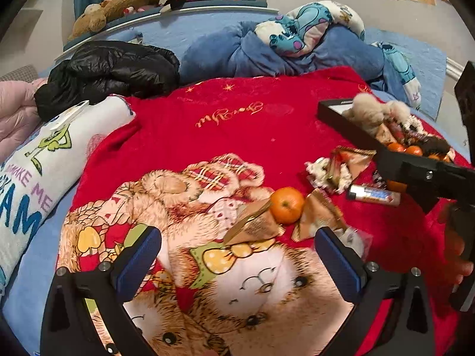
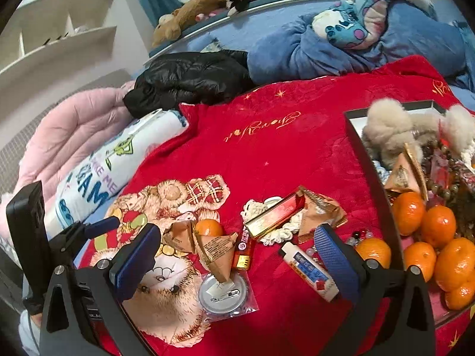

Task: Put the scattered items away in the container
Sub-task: 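Move both grippers back to the scattered items beside the tray, then grasp a brown paper cone packet with the left gripper while the right approaches another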

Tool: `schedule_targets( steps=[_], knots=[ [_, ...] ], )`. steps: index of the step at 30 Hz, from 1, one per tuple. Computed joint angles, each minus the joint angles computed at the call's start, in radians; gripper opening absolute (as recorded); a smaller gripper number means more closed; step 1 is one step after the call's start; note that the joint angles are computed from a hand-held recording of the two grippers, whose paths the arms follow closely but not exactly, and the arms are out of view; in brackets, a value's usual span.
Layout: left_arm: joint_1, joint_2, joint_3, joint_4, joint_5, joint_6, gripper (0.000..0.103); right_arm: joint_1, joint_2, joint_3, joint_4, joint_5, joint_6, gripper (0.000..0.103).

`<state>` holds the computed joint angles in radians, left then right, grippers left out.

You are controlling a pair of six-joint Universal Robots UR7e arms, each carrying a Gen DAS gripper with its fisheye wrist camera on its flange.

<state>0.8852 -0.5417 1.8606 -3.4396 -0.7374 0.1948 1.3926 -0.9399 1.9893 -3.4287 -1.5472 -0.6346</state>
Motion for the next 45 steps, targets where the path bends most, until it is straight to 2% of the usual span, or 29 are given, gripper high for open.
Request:
schedule_targets(
  steps=[7,10,15,21,23,25,30,32,33,39,45],
  knots=[
    [0.023,0.012,-0.024,0.032,0.012,0.011,0.103,0.01,0.024,-0.01,0.025,-0.015,-0.028,0.103],
    [0.037,0.02,-0.05,0.07,-0.004,-0.005,0.103,0.01,0.032,-0.019,0.036,-0.018,-0.022,0.103],
    [0.049,0.041,-0.089,0.105,-0.016,-0.007,0.103,0.001,0.031,-0.033,0.085,-0.005,-0.001,0.103],
    [0.067,0.063,-0.132,0.161,-0.02,-0.022,0.103,-0.001,0.025,-0.034,0.113,0.015,-0.016,0.103],
    [0.071,0.064,-0.139,0.185,-0.018,-0.035,0.097,-0.002,0.025,-0.03,0.12,0.021,-0.023,0.103],
    [0.078,0.062,-0.152,0.237,-0.021,-0.066,0.084,0.001,0.028,-0.028,0.116,0.015,-0.031,0.103],
    [0.087,0.062,-0.151,0.228,-0.051,-0.077,0.069,0.009,0.043,-0.027,0.098,-0.012,-0.047,0.103],
    [0.09,0.061,-0.148,0.216,-0.068,-0.073,0.056,0.009,0.046,-0.029,0.101,-0.018,-0.047,0.103],
    [0.093,0.06,-0.145,0.206,-0.08,-0.069,0.046,0.009,0.047,-0.031,0.104,-0.019,-0.045,0.103],
    [0.093,0.066,-0.147,0.179,-0.078,-0.067,0.038,0.01,0.053,-0.028,0.087,-0.025,-0.054,0.103],
    [0.095,0.06,-0.134,0.16,-0.082,-0.07,0.037,0.013,0.059,-0.018,0.057,-0.028,-0.079,0.103]
  ],
)
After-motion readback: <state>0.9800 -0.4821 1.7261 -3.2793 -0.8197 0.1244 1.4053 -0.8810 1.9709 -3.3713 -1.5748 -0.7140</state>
